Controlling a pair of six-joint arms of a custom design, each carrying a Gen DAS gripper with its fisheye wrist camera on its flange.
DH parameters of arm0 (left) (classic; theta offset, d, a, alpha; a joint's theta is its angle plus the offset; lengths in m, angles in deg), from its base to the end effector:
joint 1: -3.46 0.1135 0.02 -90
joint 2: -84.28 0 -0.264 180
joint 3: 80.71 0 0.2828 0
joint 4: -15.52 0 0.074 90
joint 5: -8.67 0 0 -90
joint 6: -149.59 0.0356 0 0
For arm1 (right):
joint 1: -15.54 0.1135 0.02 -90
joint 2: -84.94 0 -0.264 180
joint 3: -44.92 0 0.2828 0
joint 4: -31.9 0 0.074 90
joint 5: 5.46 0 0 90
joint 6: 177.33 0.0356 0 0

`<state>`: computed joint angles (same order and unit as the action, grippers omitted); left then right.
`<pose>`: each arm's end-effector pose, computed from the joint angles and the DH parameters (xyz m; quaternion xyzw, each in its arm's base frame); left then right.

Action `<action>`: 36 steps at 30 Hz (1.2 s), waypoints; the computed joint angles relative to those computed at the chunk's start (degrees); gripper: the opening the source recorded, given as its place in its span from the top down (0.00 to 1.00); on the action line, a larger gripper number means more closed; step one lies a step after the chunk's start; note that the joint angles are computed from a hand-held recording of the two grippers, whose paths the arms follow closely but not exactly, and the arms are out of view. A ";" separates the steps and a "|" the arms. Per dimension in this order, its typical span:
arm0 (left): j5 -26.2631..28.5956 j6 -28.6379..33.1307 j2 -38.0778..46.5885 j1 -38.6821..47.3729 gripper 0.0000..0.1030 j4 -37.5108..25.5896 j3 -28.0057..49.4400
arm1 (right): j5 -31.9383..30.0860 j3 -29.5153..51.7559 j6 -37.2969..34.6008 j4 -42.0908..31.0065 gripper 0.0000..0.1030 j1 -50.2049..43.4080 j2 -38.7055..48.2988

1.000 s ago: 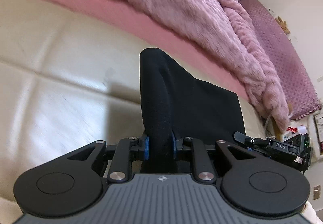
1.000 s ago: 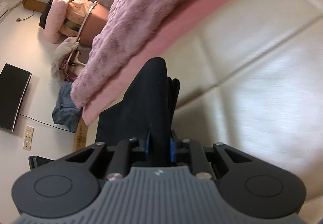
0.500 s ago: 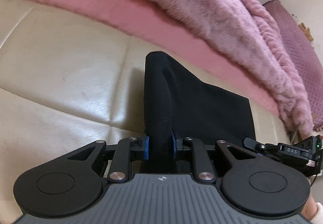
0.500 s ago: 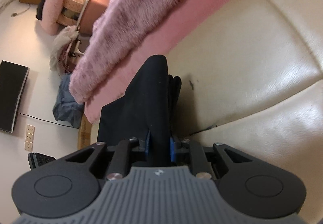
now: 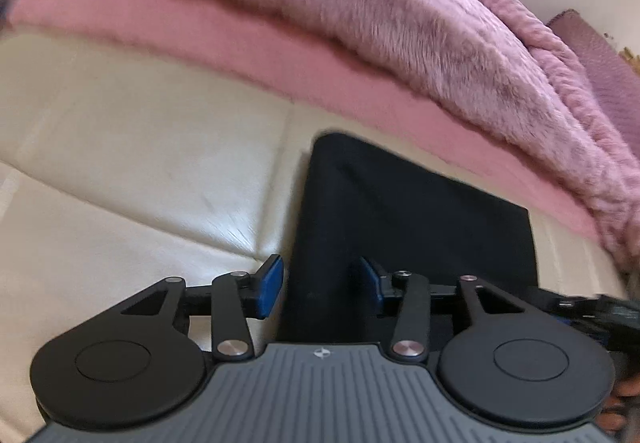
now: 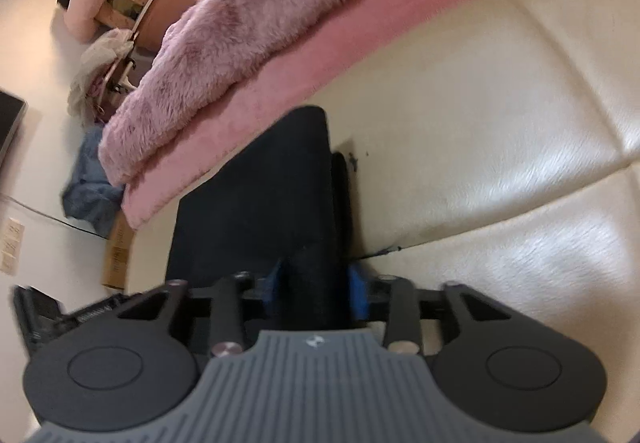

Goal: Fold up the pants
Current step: 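Open both grippers and lift them away from the folded pants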

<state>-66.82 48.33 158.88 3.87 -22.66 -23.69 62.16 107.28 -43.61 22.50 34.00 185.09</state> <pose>0.2806 -0.0069 0.1929 -0.0594 0.9469 -0.1478 0.2793 0.3397 0.1277 0.1216 0.1306 0.9067 0.3396 0.2133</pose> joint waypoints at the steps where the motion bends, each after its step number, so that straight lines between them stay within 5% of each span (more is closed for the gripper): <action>1: -2.83 -0.80 -2.96 -1.21 0.50 0.50 -1.22 | 2.08 -0.27 -1.77 -1.67 0.44 0.48 -2.01; 8: -21.91 -0.96 -21.52 -15.20 0.46 -5.74 -1.21 | 15.29 -1.21 -16.02 -13.10 0.28 5.34 -18.33; 13: -39.21 -0.70 -30.08 -30.87 0.23 -9.92 2.12 | 28.90 -1.15 -22.38 -19.45 0.21 12.69 -31.17; 18: -54.26 -4.91 -32.84 -46.45 0.13 -14.34 5.93 | 41.69 -1.16 -23.37 -25.54 0.20 21.18 -42.78; 23: -71.26 -15.86 -32.21 -61.27 0.08 -23.70 8.54 | 55.21 -1.84 -21.20 -30.55 0.20 32.75 -51.61; 26: -80.15 -31.66 -27.94 -70.25 0.08 -38.42 11.39 | 65.72 -2.22 -15.51 -36.07 0.20 42.28 -55.51; 29: -77.62 -47.46 -23.20 -74.10 0.08 -51.61 14.05 | 74.01 -1.89 -8.23 -43.31 0.20 51.50 -56.06; 32: -71.56 -52.51 -23.37 -75.29 0.08 -54.34 12.79 | 77.06 0.38 2.02 -52.97 0.20 57.75 -52.03; 36: -70.37 -63.18 -21.98 -80.61 0.08 -60.91 10.53 | 75.49 0.86 12.57 -60.89 0.20 61.09 -47.54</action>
<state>-137.20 -14.86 136.90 -76.74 -83.57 -13.16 137.65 108.13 -31.04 -38.38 95.09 137.55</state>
